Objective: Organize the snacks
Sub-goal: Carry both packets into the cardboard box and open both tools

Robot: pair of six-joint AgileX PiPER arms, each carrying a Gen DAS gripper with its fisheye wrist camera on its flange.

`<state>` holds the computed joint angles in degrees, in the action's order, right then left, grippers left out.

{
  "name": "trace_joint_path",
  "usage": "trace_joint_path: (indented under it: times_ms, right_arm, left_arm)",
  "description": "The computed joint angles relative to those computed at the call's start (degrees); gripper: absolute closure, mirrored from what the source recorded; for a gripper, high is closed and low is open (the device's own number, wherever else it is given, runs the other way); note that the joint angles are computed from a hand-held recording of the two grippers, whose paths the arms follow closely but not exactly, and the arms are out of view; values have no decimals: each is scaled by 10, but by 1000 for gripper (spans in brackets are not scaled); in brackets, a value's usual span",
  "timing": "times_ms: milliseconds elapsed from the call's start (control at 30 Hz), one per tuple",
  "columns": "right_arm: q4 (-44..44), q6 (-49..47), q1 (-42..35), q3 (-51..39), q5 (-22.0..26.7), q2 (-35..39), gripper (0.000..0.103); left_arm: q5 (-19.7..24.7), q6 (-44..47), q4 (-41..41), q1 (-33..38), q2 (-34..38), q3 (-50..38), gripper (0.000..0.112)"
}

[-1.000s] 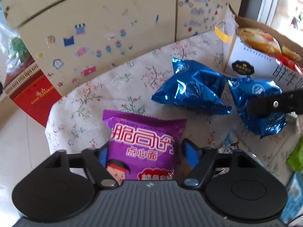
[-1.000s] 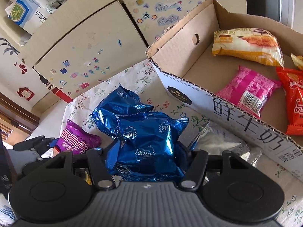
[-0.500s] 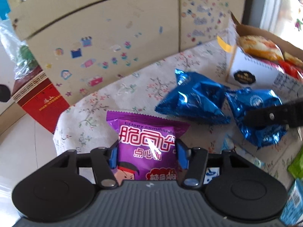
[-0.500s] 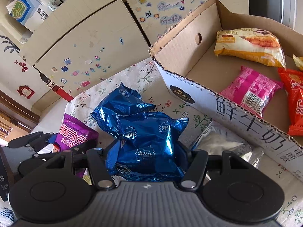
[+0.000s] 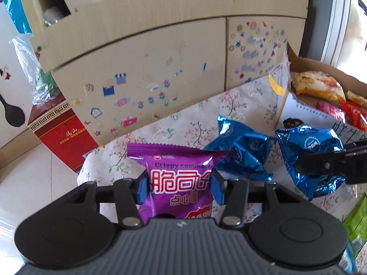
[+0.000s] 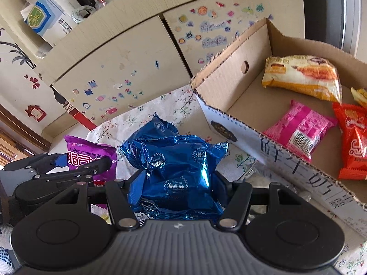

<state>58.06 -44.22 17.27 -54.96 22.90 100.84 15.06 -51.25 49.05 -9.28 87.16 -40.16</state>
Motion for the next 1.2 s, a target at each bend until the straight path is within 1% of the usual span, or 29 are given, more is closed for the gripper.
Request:
trace_joint_path:
  times_ms: [233,333,667,967,1200]
  right_arm:
    - [-1,-2,-9,7,3,-19,35]
    - [-3,-4,-13,8,3,-26,35]
    - [6,-20,-47,12,21,-60,35]
    - [17,-38,-100,12,52,-100,35]
    - [24,-54,-145,11,71,-128,35]
  left_arm:
    - [8,-116,98,-34,-8,2,61]
    - [8,-150,123,-46,-12,1,61]
    - [35,-209,158,-94,-15,-33,61]
    - [34,-262,175,-111,-13,-62,61]
    - [23,-297,191,-133,6,-97,61]
